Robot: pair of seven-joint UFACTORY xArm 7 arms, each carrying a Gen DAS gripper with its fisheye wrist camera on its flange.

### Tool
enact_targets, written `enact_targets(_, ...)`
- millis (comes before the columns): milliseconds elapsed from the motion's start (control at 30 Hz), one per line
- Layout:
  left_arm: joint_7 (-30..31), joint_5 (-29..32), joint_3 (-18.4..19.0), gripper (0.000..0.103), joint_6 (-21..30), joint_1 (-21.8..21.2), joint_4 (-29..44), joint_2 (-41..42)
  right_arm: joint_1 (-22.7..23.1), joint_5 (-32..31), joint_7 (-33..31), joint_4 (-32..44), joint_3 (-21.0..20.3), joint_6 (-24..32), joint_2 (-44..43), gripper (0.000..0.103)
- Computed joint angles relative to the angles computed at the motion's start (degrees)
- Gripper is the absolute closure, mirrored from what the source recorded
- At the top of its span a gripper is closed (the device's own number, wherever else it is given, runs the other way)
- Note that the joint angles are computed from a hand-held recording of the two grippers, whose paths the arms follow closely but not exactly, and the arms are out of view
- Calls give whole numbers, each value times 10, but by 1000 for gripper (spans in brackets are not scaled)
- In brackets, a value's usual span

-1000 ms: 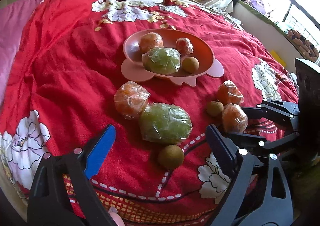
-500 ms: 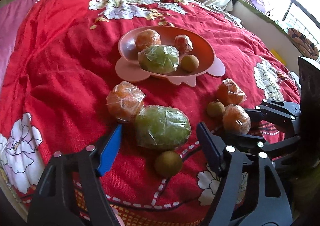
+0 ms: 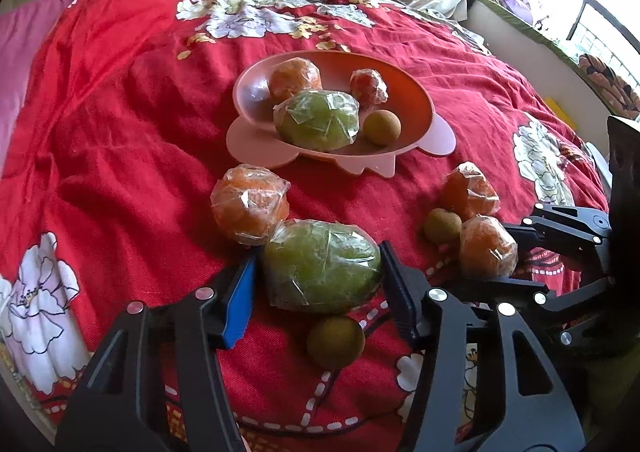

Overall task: Organize fruits
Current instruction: 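Grasp wrapped orange with right tool while left tool grasps green fruit, then carry orange in right tool while left tool carries green fruit to bowl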

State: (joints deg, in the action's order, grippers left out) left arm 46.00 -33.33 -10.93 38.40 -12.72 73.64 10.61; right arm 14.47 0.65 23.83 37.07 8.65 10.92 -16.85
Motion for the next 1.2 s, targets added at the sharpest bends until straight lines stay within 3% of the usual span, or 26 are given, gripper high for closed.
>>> enact_targets(133, 15, -23, 0, 55, 25, 8, 1, -8, 6, 6, -5, -2, -5, -4, -1, 61)
enact_targets(533, 51, -68, 13, 55, 35, 5, -12, -42, -9, -14, 13, -2, 12, -5, -26, 62)
enact_targets(1200, 44, -76, 18, 55, 37, 6, 3, -42, -36, -51, 52, 1, 25, -1, -46, 62)
